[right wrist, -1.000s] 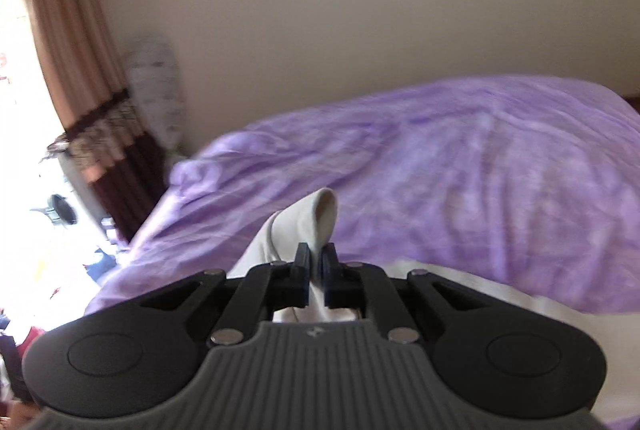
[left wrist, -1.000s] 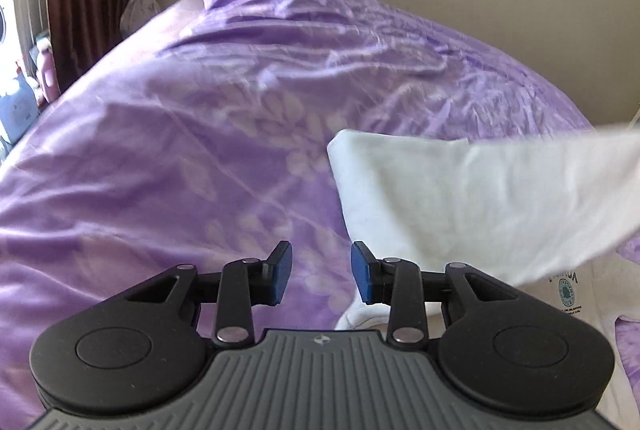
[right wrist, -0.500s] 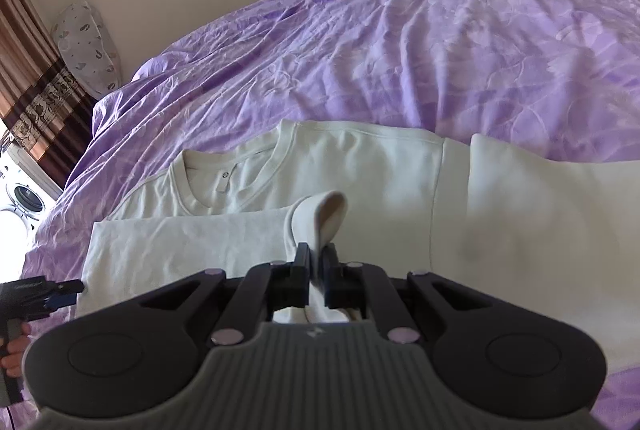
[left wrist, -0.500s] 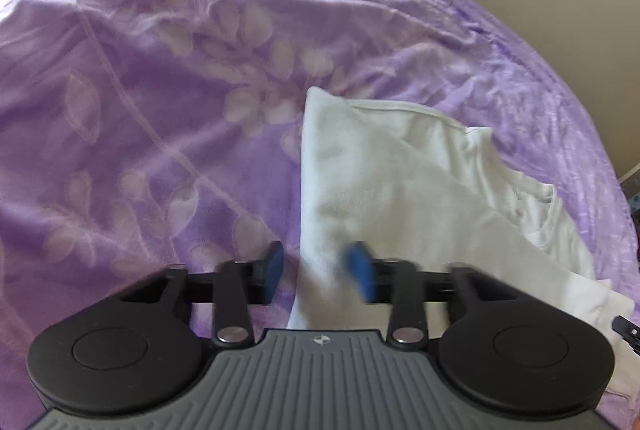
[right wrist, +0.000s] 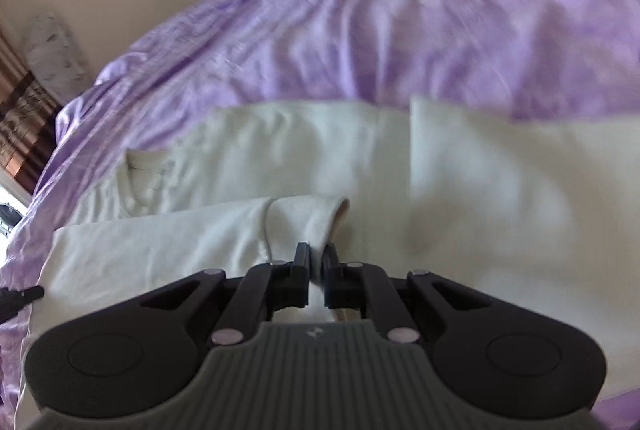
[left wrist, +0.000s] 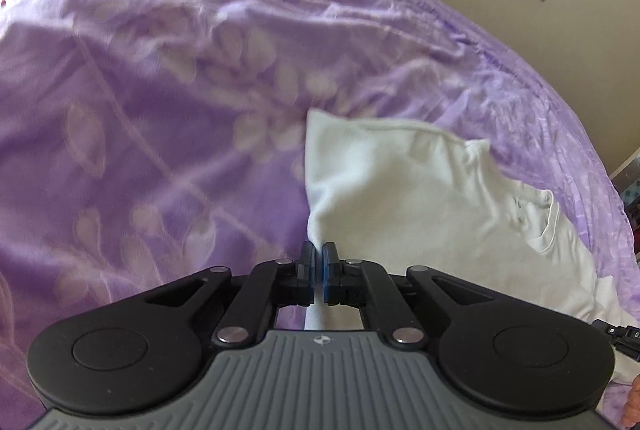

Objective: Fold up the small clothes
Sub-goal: 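Lay the sleeve on the body and open the left tool, then lift the other sleeve with the right tool and fold it across the body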

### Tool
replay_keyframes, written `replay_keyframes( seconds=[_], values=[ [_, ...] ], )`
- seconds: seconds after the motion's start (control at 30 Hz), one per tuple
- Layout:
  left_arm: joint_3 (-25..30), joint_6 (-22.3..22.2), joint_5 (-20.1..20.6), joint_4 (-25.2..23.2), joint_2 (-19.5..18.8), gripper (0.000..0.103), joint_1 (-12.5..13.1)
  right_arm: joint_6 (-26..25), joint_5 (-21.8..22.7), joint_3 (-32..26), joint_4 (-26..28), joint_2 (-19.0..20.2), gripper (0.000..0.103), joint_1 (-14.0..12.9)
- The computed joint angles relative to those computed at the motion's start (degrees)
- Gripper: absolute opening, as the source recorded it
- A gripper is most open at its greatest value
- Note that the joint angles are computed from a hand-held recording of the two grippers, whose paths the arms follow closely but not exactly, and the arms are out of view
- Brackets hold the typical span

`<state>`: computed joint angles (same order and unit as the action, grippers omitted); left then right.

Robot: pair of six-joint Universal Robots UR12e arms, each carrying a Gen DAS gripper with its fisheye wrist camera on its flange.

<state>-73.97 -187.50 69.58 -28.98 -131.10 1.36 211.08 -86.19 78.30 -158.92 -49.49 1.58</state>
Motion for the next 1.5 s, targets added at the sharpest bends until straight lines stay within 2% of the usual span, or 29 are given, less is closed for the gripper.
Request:
replay_keyframes(
  seconds=[0.03,0.07,0.13,0.17,0.23,0.3,0.4,0.47,0.53,0.67,0.77,0.87,1.03,1.13,1.23,1.33,1.37,1.4,1.5],
  values=[
    [0.2,0.1,0.9,-0.9,0.1,0.011,-0.1,0.1,-0.7,-0.1,0.4,0.1,0.005,0.1],
    [-0.1,0.2,1.2,-1.3,0.4,0.017,0.1,-0.1,-1.3,-0.2,0.9,0.1,0.012,0.2],
    [-0.2,0.9,0.1,-3.7,1.3,0.019,0.6,-0.3,-0.6,0.3,0.6,-0.3,0.020,0.1],
    [-0.5,1.1,-1.0,-4.8,1.9,0.019,1.0,-0.2,0.3,0.7,0.1,-0.7,0.029,0.0],
    [-1.6,2.7,-2.5,-5.4,3.3,0.024,1.5,-1.1,0.8,1.6,-0.3,-1.7,0.031,0.1],
    [-2.7,5.7,-2.2,-7.2,4.8,0.036,1.5,-2.8,0.3,2.3,0.5,-2.7,0.031,0.4],
    [-4.3,10.7,-1.0,-10.0,6.2,0.036,0.9,-3.0,0.1,4.8,0.2,-4.7,0.036,0.3],
    [-4.7,12.2,1.6,-10.9,6.4,0.036,0.3,-2.8,-0.7,6.9,-0.1,-6.4,0.036,0.0],
    [-4.5,12.3,5.7,-12.0,5.9,0.036,-0.4,-2.3,-1.8,9.1,0.0,-8.3,0.036,-0.4],
    [-4.5,8.9,8.4,-11.4,5.7,0.036,-1.0,0.4,-4.4,14.1,0.0,-13.0,0.044,-2.1],
    [-5.7,10.3,12.2,-8.2,7.0,0.036,-2.0,2.2,-7.1,18.2,-0.1,-16.8,0.047,-3.6],
    [-7.5,11.9,12.1,-4.0,8.6,0.036,-2.5,6.1,-8.5,23.0,-2.5,-20.6,0.053,-5.8],
    [-7.6,11.3,12.9,-1.8,9.4,0.036,-3.9,14.0,-10.4,30.4,-6.1,-25.3,0.052,-10.3],
    [-6.8,11.0,15.2,-2.1,8.9,0.036,-5.1,18.4,-11.7,33.7,-8.2,-26.4,0.052,-12.7],
    [-5.8,11.3,19.4,-2.9,8.3,0.036,-6.6,21.9,-14.0,35.8,-8.4,-26.4,0.051,-14.7],
    [-5.0,11.9,20.4,-3.9,7.9,0.036,-7.3,26.5,-13.1,37.4,-11.4,-25.5,0.049,-16.7],
    [-4.9,12.1,20.9,-4.2,7.8,0.036,-7.4,27.3,-12.9,37.6,-12.7,-25.1,0.044,-17.1],
    [-4.6,12.6,21.7,-4.6,7.7,0.038,-7.7,27.7,-13.1,37.7,-13.9,-24.6,0.040,-17.3],
    [-3.9,13.7,24.5,-5.2,7.3,0.038,-8.5,26.0,-15.9,36.5,-13.8,-23.3,0.035,-17.1]
  ],
)
